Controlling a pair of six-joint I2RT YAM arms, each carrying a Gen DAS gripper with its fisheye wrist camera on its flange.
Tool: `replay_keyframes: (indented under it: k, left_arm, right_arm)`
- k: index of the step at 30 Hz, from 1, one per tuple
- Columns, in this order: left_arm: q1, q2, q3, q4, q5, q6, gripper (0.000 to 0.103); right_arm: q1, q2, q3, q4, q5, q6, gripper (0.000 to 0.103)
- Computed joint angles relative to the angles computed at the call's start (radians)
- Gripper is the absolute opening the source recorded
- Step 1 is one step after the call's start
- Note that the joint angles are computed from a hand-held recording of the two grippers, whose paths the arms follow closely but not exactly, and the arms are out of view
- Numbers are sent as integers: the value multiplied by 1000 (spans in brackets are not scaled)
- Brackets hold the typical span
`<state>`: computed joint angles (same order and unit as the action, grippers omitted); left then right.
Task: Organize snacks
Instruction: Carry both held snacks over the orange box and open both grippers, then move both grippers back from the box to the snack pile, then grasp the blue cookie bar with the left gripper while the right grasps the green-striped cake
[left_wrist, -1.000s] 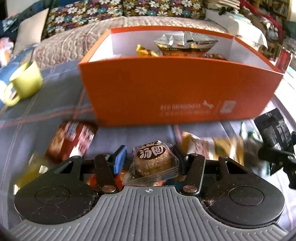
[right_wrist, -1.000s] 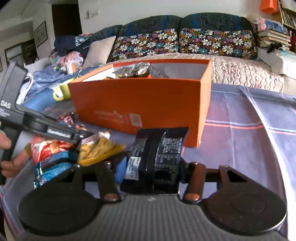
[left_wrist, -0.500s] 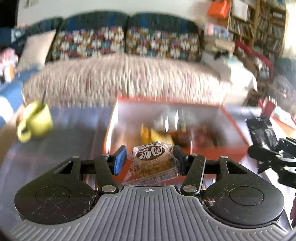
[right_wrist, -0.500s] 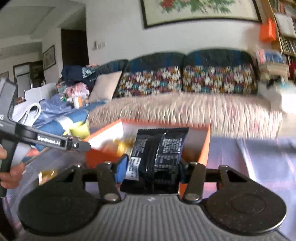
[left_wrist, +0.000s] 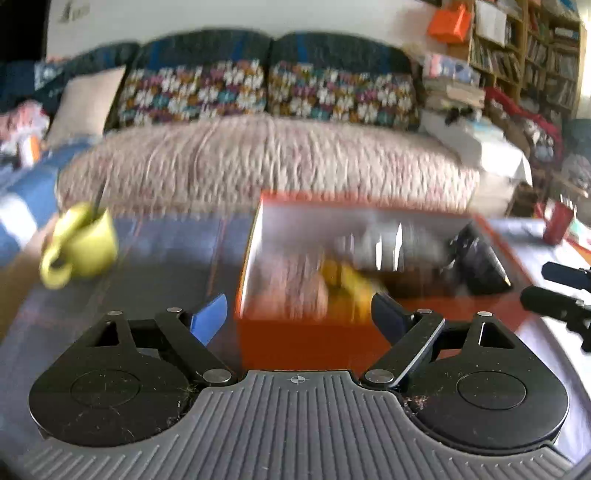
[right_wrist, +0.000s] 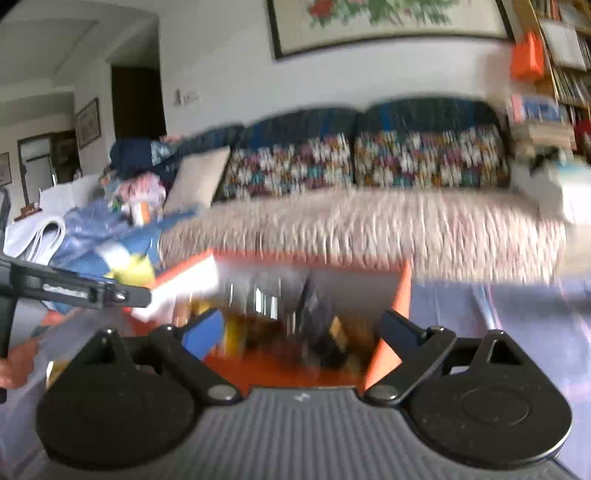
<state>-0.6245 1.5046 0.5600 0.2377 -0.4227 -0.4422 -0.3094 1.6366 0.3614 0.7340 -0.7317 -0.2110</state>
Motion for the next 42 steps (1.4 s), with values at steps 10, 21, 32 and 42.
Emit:
replay_keyframes:
  k: [10, 21, 32, 42]
  left_arm:
    - [-478, -99, -250, -243, -194, -590, 70]
    - [-726, -121, -216, -418, -319, -803, 73]
    - [-560, 13, -187, -85, -271, -449, 71]
    - [-523, 147, -80, -34, -222, -351, 54]
  right_arm:
    - [-295, 42, -179, -112, -97, -190, 93]
    - [-314, -78, -277, -225, -143, -264, 93]
    - [-327, -113, -243, -318, -73, -263, 93]
    - [-258, -60, -217, -233, -11, -160, 93]
